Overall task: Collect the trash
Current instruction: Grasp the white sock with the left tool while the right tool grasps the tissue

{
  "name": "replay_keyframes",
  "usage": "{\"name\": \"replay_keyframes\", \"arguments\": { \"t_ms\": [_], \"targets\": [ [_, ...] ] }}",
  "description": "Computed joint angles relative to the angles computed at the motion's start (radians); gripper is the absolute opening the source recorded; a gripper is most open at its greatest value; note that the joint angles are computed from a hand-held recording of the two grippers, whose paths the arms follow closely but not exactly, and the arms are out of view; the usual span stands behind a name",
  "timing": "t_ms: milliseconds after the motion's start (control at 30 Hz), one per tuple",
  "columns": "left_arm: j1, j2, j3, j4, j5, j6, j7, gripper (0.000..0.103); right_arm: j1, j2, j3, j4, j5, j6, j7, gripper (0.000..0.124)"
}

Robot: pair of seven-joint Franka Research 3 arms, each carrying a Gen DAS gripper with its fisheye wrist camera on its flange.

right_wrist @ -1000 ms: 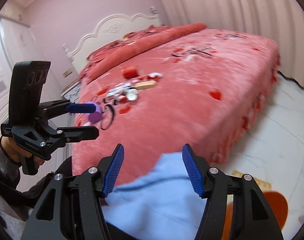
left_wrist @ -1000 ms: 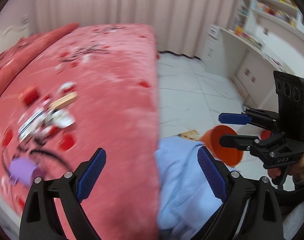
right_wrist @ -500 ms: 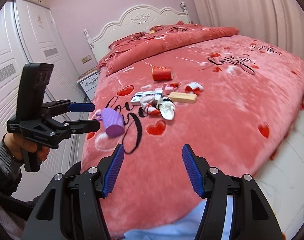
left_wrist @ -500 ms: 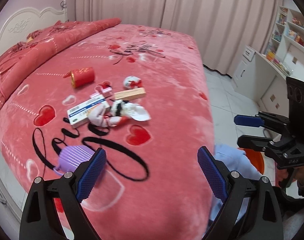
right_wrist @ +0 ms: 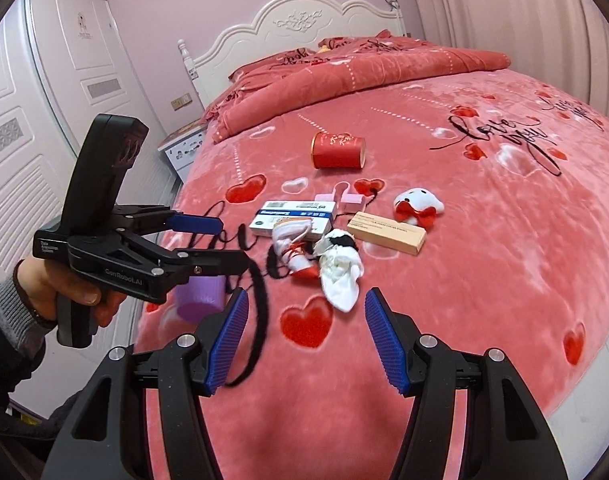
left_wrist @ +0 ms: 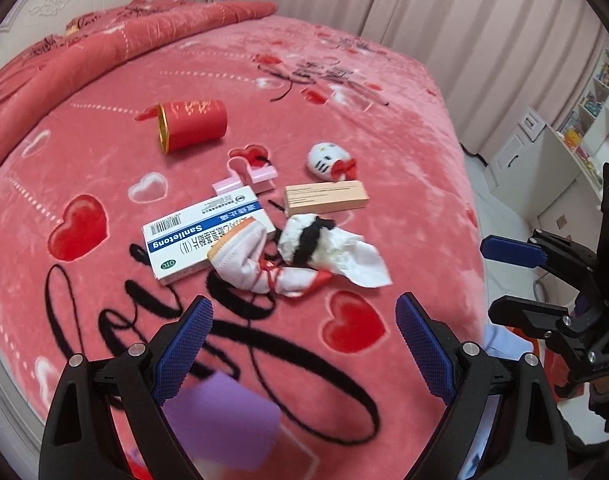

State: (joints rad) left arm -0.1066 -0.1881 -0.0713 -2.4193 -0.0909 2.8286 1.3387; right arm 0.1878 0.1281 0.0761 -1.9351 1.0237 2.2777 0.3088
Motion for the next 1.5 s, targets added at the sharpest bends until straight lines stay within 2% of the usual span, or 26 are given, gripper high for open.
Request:
{"name": "replay_keyframes", "arguments": {
  "t_ms": [167,200,233,267,367,467,600,667,833,900,1000,1067,1133,1300,1333,1500],
  "targets": [
    [0.019,0.06,0.012,0.043,-0.027,-0.039,0.024,0.091,0.008,0.113,0.02,0.104,-0.028,0.009,0.044,0.061],
    [0.022,0.068,0.012,0.049,-0.038,-0.044,0.036,0.087,0.01,0.13,0.027,0.12,-0.039,0.014,0.051,0.06],
    [0.022,0.08,0.015,0.06,-0.065,-0.054,0.062,0.08,0.012,0.151,0.032,0.139,-0.051,0.022,0.059,0.06],
    [0.025,0.09,0.014,0.07,-0.084,-0.063,0.079,0.078,0.012,0.175,0.038,0.162,-0.063,0.021,0.067,0.058],
    [0.049,0.113,0.001,0.09,-0.079,-0.076,0.067,0.078,0.013,0.24,0.054,0.225,-0.104,0.016,0.099,0.054],
    [0.063,0.14,0.0,0.111,-0.139,-0.092,0.096,0.078,0.01,0.3,0.07,0.286,-0.132,0.009,0.137,0.054],
    [0.085,0.171,-0.015,0.137,-0.12,-0.114,0.088,0.078,0.01,0.367,0.087,0.353,-0.175,0.011,0.186,0.054],
    [0.092,0.184,-0.021,0.149,-0.112,-0.117,0.076,0.074,0.006,0.39,0.096,0.378,-0.192,-0.004,0.205,0.053],
    [0.11,0.216,-0.03,0.175,-0.119,-0.133,0.086,0.073,-0.001,0.426,0.117,0.413,-0.209,-0.025,0.211,0.053],
    [0.116,0.225,-0.035,0.18,-0.124,-0.137,0.094,0.073,-0.005,0.433,0.124,0.418,-0.209,-0.033,0.205,0.047],
    [0.122,0.235,-0.042,0.188,-0.139,-0.139,0.117,0.066,-0.012,0.444,0.134,0.427,-0.205,-0.063,0.192,0.035],
    [0.127,0.242,-0.047,0.194,-0.163,-0.14,0.149,0.055,-0.009,0.437,0.138,0.415,-0.202,-0.058,0.172,0.028],
    [0.128,0.247,-0.052,0.198,-0.171,-0.138,0.167,0.048,-0.005,0.424,0.14,0.393,-0.192,-0.031,0.144,0.024],
    [0.128,0.23,-0.056,0.176,-0.189,-0.108,0.187,0.034,-0.019,0.408,0.139,0.378,-0.158,-0.04,0.133,0.021],
    [0.125,0.227,-0.055,0.174,-0.178,-0.103,0.176,0.026,-0.021,0.4,0.137,0.37,-0.154,-0.039,0.13,0.021],
    [0.109,0.188,-0.055,0.151,-0.195,-0.1,0.19,0.026,-0.038,0.34,0.125,0.31,-0.114,-0.036,0.104,0.021]
  ]
}}
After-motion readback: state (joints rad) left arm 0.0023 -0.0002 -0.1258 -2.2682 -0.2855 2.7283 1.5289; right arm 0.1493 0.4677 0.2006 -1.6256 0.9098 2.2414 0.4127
